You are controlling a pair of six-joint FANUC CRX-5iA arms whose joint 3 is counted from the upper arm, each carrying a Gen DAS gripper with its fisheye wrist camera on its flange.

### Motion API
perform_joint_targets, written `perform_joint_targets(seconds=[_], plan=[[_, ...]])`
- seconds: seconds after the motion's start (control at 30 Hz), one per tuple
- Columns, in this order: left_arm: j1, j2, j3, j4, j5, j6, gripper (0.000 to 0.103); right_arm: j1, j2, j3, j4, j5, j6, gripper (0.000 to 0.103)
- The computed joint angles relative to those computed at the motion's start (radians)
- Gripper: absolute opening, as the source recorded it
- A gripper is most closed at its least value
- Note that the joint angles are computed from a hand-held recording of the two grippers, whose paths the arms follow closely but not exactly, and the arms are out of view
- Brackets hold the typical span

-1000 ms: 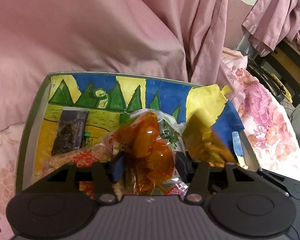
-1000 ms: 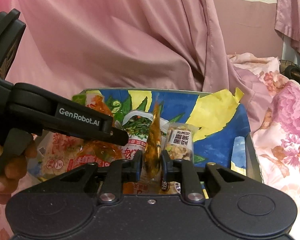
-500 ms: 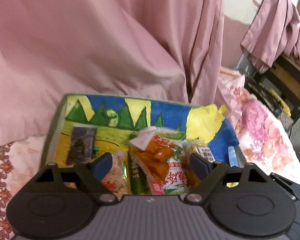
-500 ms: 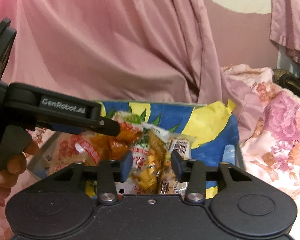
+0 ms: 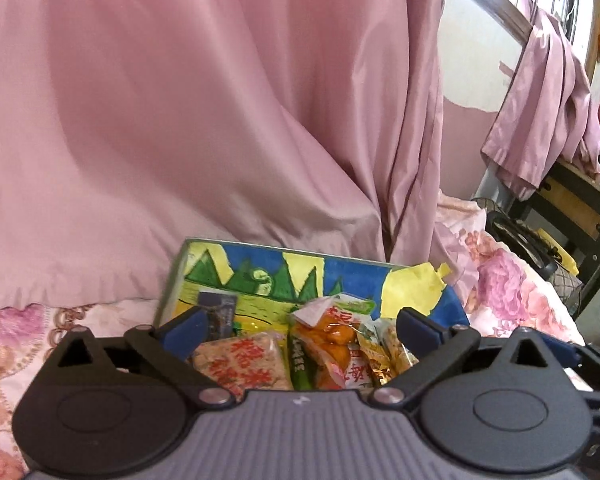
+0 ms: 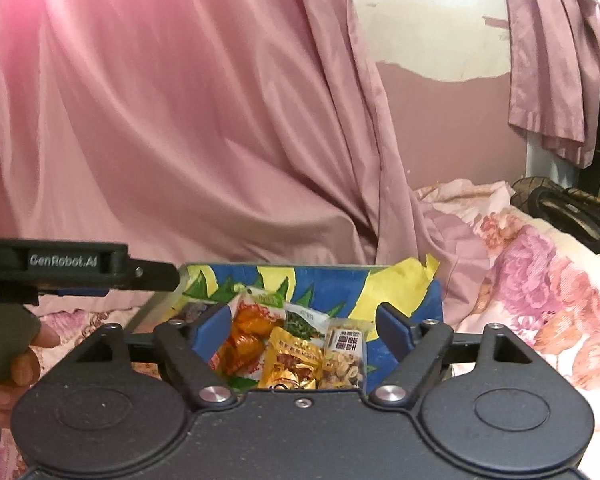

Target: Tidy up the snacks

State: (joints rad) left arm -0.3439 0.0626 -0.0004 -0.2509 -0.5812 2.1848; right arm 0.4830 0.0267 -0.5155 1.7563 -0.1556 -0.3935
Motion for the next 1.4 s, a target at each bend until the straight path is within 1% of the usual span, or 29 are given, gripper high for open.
perform_joint_targets(seconds=[0.17,0.3,0.4,0.53,0.67,0.83,0.9,1.03,1.1,1.2,1.4], plan=[[-0.032,-0.045,0.001,-0.104,-0.042,0.082,0.103,-0.02,-0.039,-0.015,0.114,0.003,-0.11,0.095],[-0.065,-0.078,-0.001,-0.19,-0.073,0.147,0.103,-0.022,-0.075,-0.031,0.164,-0.003,-0.157,0.098],[-0.104,-0.106,-0.005,-0.278,-0.1,0.213,0.103,-0.009,-0.104,-0.047,0.159,-0.019,-0.152,0.1],[-0.156,-0.147,-0.021,-0.372,-0.135,0.277,0.103,-0.005,-0.148,-0.075,0.212,-0.036,-0.202,0.102],[-0.203,-0.19,-0.04,-0.443,-0.178,0.321,0.103,0.003,-0.195,-0.105,0.252,-0.052,-0.241,0.102],[-0.274,-0.243,-0.06,-0.531,-0.254,0.395,0.103,0.044,-0.256,-0.149,0.215,-0.091,-0.216,0.102],[-0.317,-0.26,-0.063,-0.576,-0.3,0.434,0.103,0.069,-0.281,-0.169,0.175,-0.11,-0.188,0.102],[-0.392,-0.284,-0.075,-0.64,-0.374,0.476,0.103,0.133,-0.326,-0.207,0.081,-0.167,-0.12,0.102],[-0.427,-0.296,-0.085,-0.667,-0.403,0.493,0.103,0.159,-0.351,-0.23,0.055,-0.193,-0.108,0.102],[-0.497,-0.312,-0.099,-0.725,-0.456,0.545,0.103,0.205,-0.386,-0.259,0.001,-0.238,-0.08,0.102],[-0.586,-0.324,-0.112,-0.774,-0.531,0.592,0.103,0.302,-0.454,-0.312,-0.099,-0.326,-0.002,0.102]])
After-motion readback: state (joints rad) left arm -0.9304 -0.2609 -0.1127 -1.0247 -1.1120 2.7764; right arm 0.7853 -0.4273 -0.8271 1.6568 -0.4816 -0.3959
